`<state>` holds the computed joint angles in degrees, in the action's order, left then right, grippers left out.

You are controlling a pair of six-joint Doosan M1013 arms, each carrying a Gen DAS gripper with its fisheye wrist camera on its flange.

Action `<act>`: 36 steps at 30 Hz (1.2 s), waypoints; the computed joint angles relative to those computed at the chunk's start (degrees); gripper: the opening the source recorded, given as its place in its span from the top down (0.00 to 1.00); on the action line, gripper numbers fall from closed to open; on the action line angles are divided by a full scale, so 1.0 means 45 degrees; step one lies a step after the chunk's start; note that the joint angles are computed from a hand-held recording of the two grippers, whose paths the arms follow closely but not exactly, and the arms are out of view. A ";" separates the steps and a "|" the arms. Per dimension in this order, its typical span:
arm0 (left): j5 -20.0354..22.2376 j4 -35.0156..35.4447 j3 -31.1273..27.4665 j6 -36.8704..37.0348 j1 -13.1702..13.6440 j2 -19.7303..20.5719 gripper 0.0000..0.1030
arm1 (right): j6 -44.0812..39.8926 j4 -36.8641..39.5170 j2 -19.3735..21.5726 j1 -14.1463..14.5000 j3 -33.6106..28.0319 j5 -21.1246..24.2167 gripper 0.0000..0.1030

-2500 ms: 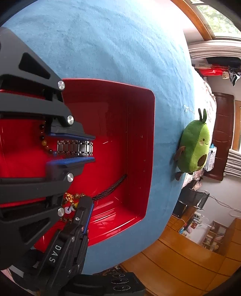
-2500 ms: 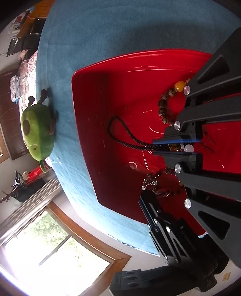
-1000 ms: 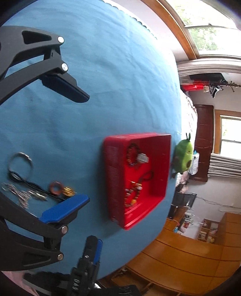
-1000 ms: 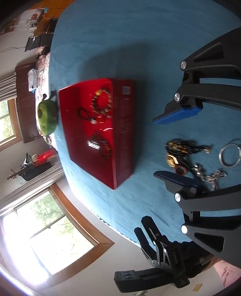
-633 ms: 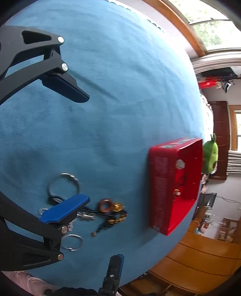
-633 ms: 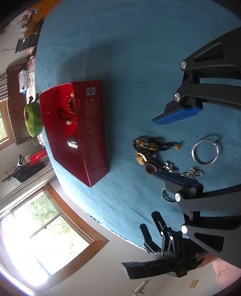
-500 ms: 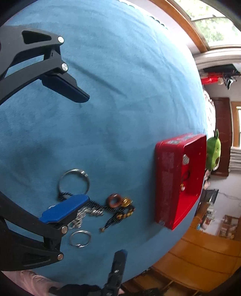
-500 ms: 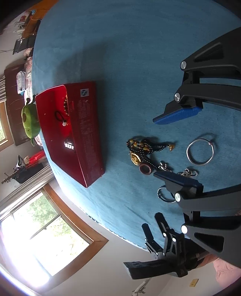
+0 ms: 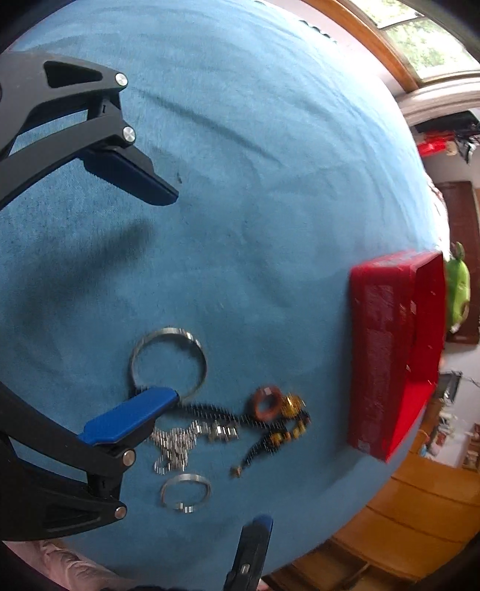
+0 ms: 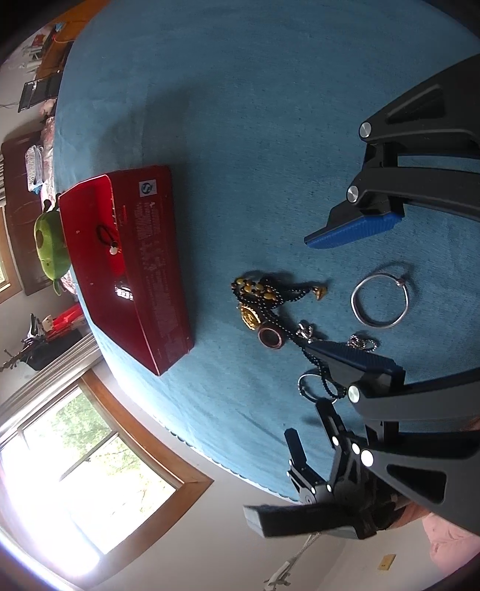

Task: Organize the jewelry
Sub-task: 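Reach the left tool to the silver bangle while the right tool grasps a silver ring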

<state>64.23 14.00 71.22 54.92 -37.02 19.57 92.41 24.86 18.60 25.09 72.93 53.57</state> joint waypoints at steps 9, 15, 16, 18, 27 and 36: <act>0.0600 0.1162 0.0000 -0.1092 -0.0113 0.0069 0.56 | -0.0052 0.0198 0.0060 0.0053 0.0123 0.0423 0.49; 0.1092 0.1507 0.0184 -0.2686 -0.0283 -0.0156 0.69 | -0.0061 0.0302 0.0121 0.0052 0.0141 0.1284 0.56; 0.1100 0.1560 0.0206 -0.2641 -0.0350 -0.0175 0.68 | 0.0002 0.0268 0.0135 0.0045 0.0112 0.1444 0.58; 0.1070 0.1477 0.0172 -0.2456 -0.0364 -0.0149 0.57 | 0.0193 -0.0036 0.0129 0.0073 0.0086 0.1645 0.60; 0.1147 0.1818 -0.0110 -0.2205 -0.0360 0.0138 0.47 | 0.0670 -0.1123 0.0095 0.0308 0.0073 0.2250 0.73; 0.0642 0.1570 -0.0005 -0.1603 -0.0356 0.0086 0.83 | 0.0911 -0.2529 0.0106 0.0680 0.0035 0.2112 0.91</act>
<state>67.12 21.07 71.20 47.71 -38.62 19.96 96.51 13.47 19.08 28.15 73.09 63.07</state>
